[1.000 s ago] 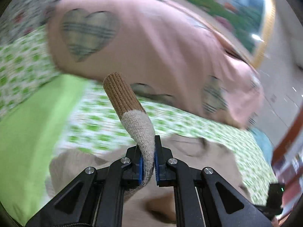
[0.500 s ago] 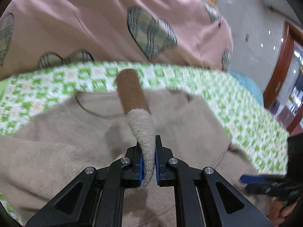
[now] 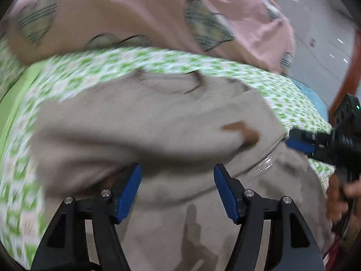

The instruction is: Fold small clothes

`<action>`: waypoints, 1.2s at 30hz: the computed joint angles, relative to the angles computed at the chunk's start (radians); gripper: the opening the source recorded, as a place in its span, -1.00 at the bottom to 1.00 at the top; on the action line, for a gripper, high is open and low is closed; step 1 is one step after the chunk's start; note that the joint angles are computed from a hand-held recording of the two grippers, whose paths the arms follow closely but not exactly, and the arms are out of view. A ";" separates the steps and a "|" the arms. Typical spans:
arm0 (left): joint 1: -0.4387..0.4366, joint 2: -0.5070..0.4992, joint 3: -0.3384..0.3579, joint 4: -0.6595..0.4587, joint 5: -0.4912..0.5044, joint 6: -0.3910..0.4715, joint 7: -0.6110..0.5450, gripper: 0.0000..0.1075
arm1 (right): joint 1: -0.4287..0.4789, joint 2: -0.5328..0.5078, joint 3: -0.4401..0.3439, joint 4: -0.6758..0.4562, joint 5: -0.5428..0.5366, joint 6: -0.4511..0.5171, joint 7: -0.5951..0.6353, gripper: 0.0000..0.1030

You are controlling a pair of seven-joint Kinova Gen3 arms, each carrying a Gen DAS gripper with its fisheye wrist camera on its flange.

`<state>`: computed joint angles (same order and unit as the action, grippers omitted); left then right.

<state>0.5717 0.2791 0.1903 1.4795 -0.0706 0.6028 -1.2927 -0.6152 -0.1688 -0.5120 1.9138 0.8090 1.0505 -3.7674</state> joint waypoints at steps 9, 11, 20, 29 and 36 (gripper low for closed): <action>-0.134 -0.090 -0.011 0.174 -0.014 -0.017 0.200 0.21 | 0.027 0.065 0.099 0.007 -0.026 -0.070 0.024 0.14; -0.062 -0.076 -0.080 0.145 -0.096 0.005 0.254 0.21 | 0.029 0.074 0.115 0.007 -0.020 -0.087 0.027 0.14; -0.024 0.035 -0.114 0.005 -0.277 0.140 0.420 0.21 | 0.078 0.071 0.126 -0.063 0.030 -0.155 0.179 -0.87; -0.005 0.008 -0.145 0.010 -0.374 0.116 0.546 0.20 | 0.083 -0.036 0.056 -0.108 0.133 0.075 0.156 -0.87; -0.032 0.000 -0.118 0.041 -0.350 0.113 0.573 0.19 | 0.122 0.008 0.096 -0.024 -0.043 0.009 0.153 -0.87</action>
<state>0.5396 0.2793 0.0720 1.5207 -0.4203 0.7154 -0.7201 -0.4936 -0.1610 -0.4161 1.8897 0.7664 1.0598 -3.6139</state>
